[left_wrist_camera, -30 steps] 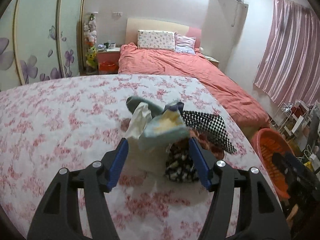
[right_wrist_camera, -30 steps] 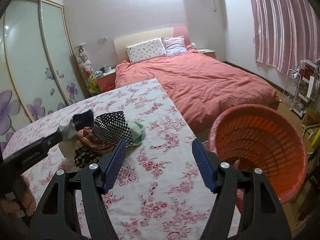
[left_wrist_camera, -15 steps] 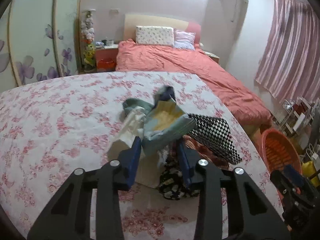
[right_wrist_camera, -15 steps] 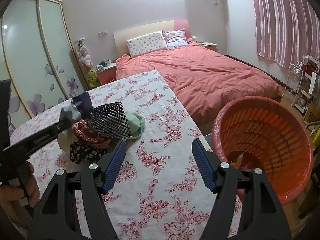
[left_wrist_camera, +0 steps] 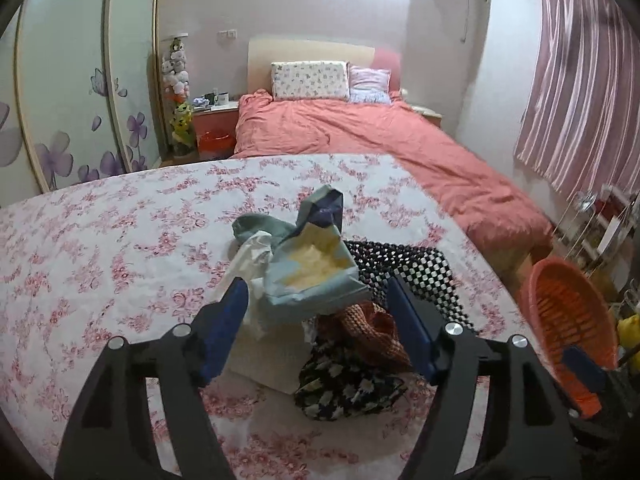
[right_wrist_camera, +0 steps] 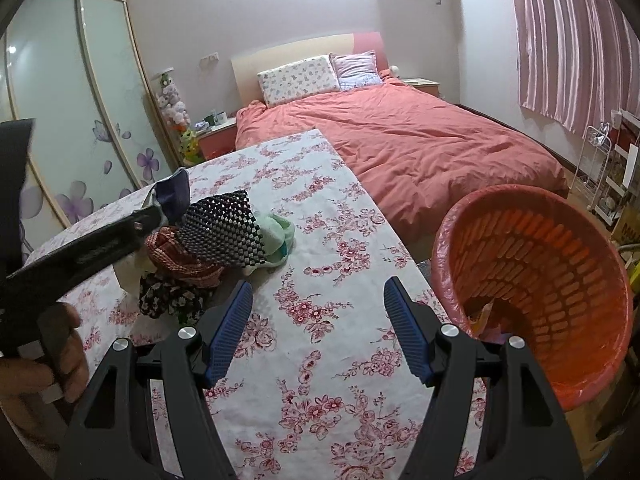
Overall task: Collect trash
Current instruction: 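Return to the table and grasp the crumpled light-blue paper with the left gripper, then grasp the black-and-white checkered cloth with the right gripper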
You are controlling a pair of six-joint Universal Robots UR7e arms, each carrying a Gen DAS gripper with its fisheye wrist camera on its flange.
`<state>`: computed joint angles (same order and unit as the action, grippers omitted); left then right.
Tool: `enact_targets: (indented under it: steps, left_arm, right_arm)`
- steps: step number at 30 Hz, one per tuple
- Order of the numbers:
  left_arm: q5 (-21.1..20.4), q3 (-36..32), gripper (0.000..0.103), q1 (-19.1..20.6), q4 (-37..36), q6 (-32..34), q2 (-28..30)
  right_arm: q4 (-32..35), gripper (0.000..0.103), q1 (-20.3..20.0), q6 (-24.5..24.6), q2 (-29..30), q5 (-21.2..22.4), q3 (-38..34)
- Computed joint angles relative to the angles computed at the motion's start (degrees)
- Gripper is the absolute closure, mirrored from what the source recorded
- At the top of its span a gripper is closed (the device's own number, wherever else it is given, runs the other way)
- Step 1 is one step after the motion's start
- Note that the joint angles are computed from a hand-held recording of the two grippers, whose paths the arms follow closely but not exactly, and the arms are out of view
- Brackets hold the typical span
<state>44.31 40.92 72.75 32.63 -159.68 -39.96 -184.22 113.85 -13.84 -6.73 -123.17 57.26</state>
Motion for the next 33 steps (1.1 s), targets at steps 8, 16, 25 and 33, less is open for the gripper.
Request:
enact_targets:
  steps: [8, 16, 25, 33]
  left_arm:
    - [3.27, -7.84, 0.076, 1.95, 7.95, -4.14, 3.17]
    - [6.40, 2.48, 0.077, 2.01, 1.35, -3.21, -4.72]
    - [5.34, 9.57, 0.077, 2.23, -2.67, -2.25, -11.23]
    - [4.80, 10.28, 0.077, 2.99, -2.63, -2.09, -12.95]
  right_arm:
    - [-0.13, 0.035, -0.21, 0.10, -0.10, 0.43, 0.19]
    - [0.51, 0.035, -0.07, 0.24, 0.70, 2.67, -1.80]
    - [10.30, 0.044, -0.26, 0.70, 6.57, 6.38, -15.25]
    - [29.52, 0.054, -0.95, 2.04, 19.23, 6.96, -42.01]
